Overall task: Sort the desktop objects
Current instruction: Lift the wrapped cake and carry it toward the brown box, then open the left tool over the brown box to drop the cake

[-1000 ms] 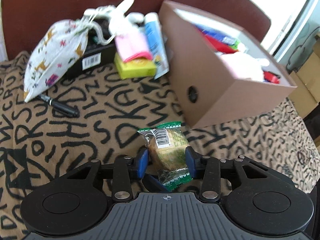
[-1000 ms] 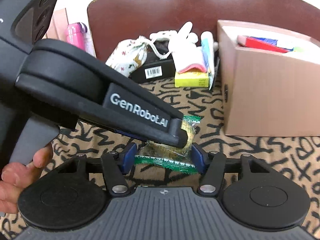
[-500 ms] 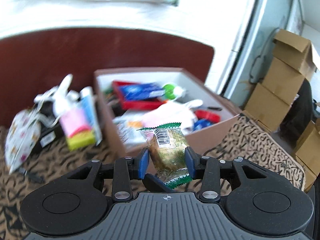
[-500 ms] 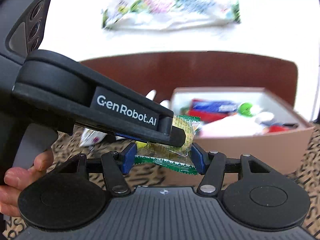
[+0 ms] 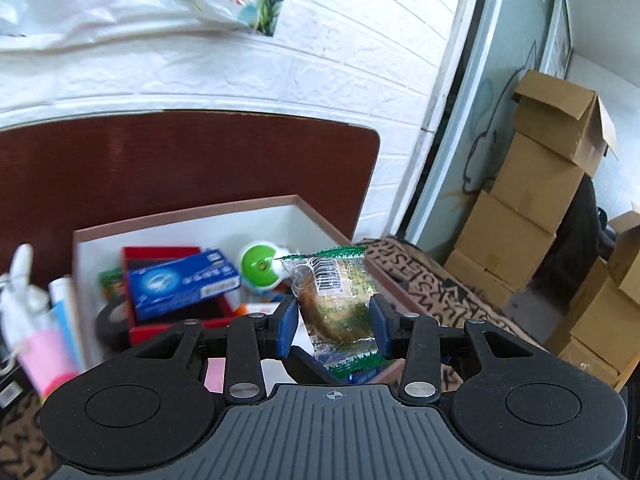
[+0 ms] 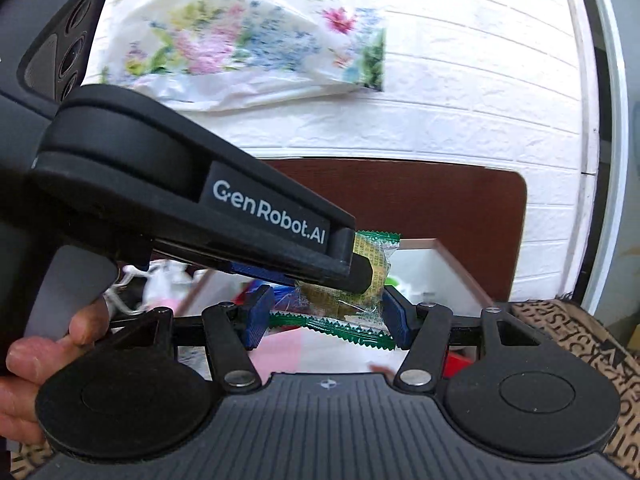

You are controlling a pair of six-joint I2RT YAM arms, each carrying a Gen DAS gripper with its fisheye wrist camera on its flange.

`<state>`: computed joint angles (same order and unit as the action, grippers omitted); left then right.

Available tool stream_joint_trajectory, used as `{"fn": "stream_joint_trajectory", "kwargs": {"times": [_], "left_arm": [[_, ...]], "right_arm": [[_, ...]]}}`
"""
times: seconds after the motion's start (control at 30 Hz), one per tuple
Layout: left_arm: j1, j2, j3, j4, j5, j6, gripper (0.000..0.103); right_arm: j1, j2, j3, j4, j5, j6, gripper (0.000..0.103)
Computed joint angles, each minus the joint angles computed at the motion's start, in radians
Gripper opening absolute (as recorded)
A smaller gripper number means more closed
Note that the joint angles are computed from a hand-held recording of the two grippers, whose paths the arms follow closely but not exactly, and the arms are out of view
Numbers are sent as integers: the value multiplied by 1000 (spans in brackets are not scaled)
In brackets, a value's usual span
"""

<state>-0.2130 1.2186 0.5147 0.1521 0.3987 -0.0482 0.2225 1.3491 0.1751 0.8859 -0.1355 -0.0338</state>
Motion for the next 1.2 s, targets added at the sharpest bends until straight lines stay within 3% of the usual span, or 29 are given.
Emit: {"fn": "stream_joint_trajectory", "kwargs": {"times": [0.13,0.37,0.47,0.53,0.57,0.6,0.63,0.73,1.2], "left_arm": [[-34,180,89,81,-22,-19,41],[-54,400,244,122,-37,-35,46],[-60,458,289,131,-57,-37,59],[-60,472,295,151,-76,-28,76],[-60,471,288,165,-81,-27,91],[-57,462,264,198,-84,-30,99],[-54,448,232,239,-85,-30,102],[-51,400,169,285,-85,-10,103],[-74,169,-27,166,-147,-62,103]], "right_arm": [[-62,140,68,47,-56,-25,64],[-113,322,233,9,-98,-68,64],[-114,361,290,-38,-98,-72,65],[-109,382,319,-59,-76,-71,67],[-106,387,326,-67,-65,-71,68],[-99,393,331,-65,-43,-63,72],[-99,396,326,-57,-32,-56,82],[-92,397,291,-15,6,-23,98],[13,238,60,46,150,99,103]]}}
